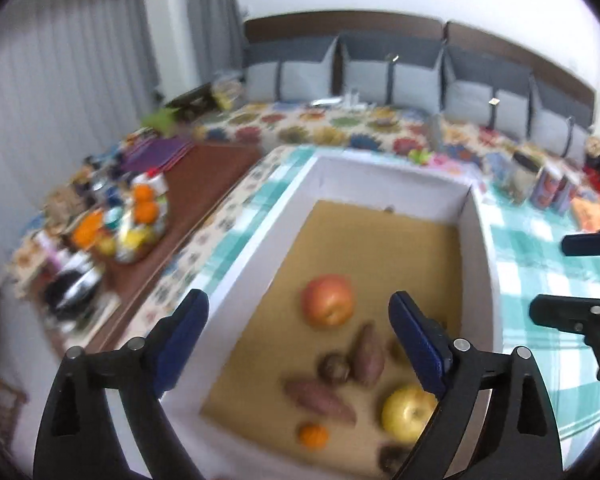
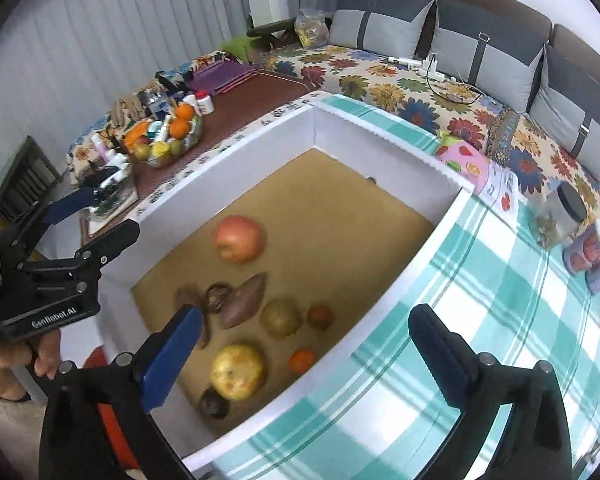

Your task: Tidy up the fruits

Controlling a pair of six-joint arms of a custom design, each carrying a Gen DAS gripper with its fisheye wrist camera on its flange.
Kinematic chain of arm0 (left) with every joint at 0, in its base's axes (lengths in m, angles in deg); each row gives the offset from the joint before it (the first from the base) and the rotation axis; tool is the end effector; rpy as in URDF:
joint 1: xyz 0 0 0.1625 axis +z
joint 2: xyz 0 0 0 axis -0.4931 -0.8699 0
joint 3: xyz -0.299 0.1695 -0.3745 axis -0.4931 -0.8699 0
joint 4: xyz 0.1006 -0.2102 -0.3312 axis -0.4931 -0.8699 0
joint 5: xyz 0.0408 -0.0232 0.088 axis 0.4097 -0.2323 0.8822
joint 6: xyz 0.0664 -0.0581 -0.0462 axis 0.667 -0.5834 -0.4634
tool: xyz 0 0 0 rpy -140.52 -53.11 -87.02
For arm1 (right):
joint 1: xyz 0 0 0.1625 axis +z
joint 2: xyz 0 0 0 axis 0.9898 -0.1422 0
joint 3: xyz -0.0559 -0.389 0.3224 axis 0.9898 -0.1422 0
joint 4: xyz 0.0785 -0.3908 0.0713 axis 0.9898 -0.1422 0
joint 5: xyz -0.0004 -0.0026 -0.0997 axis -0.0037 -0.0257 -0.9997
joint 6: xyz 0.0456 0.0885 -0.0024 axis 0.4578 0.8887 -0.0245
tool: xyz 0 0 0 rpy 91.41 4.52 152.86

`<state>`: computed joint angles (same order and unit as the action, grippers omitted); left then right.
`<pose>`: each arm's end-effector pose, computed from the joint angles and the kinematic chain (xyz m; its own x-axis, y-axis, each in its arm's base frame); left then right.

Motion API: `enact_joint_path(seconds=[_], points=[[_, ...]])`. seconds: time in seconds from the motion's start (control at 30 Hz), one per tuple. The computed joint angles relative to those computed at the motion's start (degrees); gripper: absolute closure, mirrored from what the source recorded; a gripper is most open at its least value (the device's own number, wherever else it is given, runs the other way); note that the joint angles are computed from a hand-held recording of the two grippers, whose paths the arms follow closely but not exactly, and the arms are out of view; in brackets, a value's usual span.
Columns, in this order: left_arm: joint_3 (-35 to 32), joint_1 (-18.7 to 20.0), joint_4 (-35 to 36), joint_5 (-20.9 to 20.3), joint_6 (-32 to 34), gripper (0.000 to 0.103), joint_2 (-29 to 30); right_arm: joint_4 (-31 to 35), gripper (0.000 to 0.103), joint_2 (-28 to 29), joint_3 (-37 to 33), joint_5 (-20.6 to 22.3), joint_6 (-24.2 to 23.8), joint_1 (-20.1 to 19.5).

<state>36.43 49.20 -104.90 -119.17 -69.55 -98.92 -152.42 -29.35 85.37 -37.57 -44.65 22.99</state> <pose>-0.3886 -0.3620 0.1246 -0.5003 -0.5997 -0.6246 0.2238 0.6073 -0.7623 0.2428 -0.5205 0.2846 -0.4224 -0.8515 0.3106 -0.8642 0.4817 0.1454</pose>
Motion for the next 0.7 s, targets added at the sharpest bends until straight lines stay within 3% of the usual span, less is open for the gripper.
enact_joint_path(seconds=[0.2, 0.33, 0.5, 0.7], points=[[0.3, -0.4, -4.8, -10.0, -2.2, 0.01, 2.4, -4.1, 0.0, -5.1, 7.4, 0.7, 0.2, -2.3], [2.0, -1.6, -9.7, -10.5, -0.5, 0.01, 2.7, -3.1, 0.001, -6.7, 9.7, 0.2, 2.9, -3.5], [5.4, -2.6, -16.7, -10.8, -0.2, 0.01, 0.6, -4.0, 0.0, -7.0, 10.7, -1.2, 4.1, -1.4], [3.8, -3.3, -10.6, -13.0, -3.8, 0.01, 0.0, -5.8, 0.0, -6.1, 11.6, -4.3, 4.6, 2.1]])
